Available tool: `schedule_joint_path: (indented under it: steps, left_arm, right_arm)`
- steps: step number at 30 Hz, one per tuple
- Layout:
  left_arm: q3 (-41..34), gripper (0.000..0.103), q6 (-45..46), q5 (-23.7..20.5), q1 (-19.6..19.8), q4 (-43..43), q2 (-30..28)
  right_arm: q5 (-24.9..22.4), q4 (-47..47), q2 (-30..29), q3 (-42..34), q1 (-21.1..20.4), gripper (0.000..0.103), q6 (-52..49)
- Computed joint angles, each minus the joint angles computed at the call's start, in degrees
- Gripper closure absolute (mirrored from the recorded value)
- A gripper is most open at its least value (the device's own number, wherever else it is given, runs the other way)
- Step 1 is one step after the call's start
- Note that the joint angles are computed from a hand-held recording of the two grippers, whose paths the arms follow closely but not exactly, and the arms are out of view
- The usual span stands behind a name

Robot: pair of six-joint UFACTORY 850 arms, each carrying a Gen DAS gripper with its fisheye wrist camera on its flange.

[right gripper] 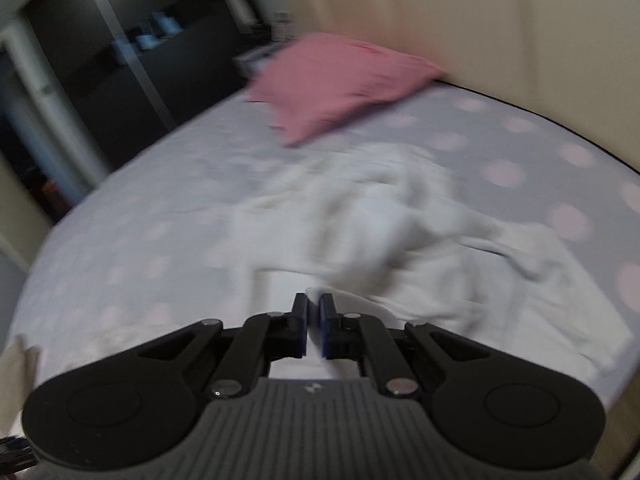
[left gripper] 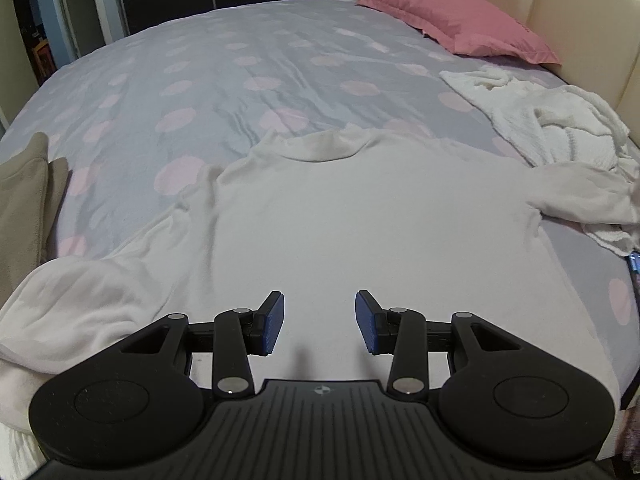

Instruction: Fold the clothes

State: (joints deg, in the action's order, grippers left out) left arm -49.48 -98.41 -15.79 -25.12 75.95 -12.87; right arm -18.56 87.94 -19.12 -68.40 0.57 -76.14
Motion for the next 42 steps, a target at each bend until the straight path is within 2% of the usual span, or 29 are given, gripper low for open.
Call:
schedule_joint_path:
  steps: [5, 11, 18, 25, 28, 31, 33, 34, 35, 38, 39, 42]
  left_arm:
    - [0.2, 0.066, -2.9, -0.1, -0.3, 3.2, 0.8]
    - [1.0, 0.066, -8.2, 1.4, 0.5, 8.1, 2.2]
    - [2.3, 0.066, -15.8, 2.1, 1.1, 15.6, 4.4]
    - [3.9, 0.062, -14.1, 1.5, 2.0, 13.7, 5.6]
    - [4.8, 0.061, -13.2, 2.5, 3.2, 12.6, 6.0]
    - [5.0, 0.060, -11.6, 2.9, 3.8, 10.8, 5.9]
    - [5.1, 0.060, -9.9, 3.5, 4.0, 9.5, 5.7]
    - [5.2, 0.060, -9.2, 3.9, 4.1, 9.0, 5.6]
    - [5.3, 0.060, -8.4, 4.3, 4.2, 8.6, 5.4]
    - [5.0, 0.055, -6.0, 5.3, 4.3, 6.8, 4.3]
    - [5.0, 0.055, -6.0, 5.8, 4.4, 6.9, 3.8]
    - [4.7, 0.054, -14.1, 7.9, 4.7, 14.9, 2.4]
  right_arm:
    - [-4.8, 0.7, -0.1, -2.3, 5.6, 0.096, -3.3]
    - [-9.5, -4.4, -2.7, -6.6, 12.7, 0.096, -0.7]
    - [-15.9, -13.3, -7.8, -12.5, 19.8, 0.096, 5.4]
    - [-18.4, -22.1, -15.6, -19.8, 26.2, 0.096, 12.4]
    - [-16.9, -25.3, -19.0, -23.1, 28.6, 0.096, 14.8]
    - [-16.1, -27.5, -21.8, -25.5, 30.0, 0.091, 17.6]
    - [-16.2, -29.0, -23.4, -27.2, 30.6, 0.086, 19.5]
    - [-15.9, -29.7, -23.7, -27.5, 30.7, 0.075, 20.0]
    - [-15.3, -30.2, -23.7, -27.5, 30.9, 0.072, 20.1]
    - [-14.8, -31.1, -23.6, -27.5, 30.6, 0.072, 20.9]
    - [-14.5, -31.6, -23.4, -27.3, 30.3, 0.072, 21.6]
    - [-13.2, -33.4, -22.6, -26.1, 29.1, 0.071, 23.6]
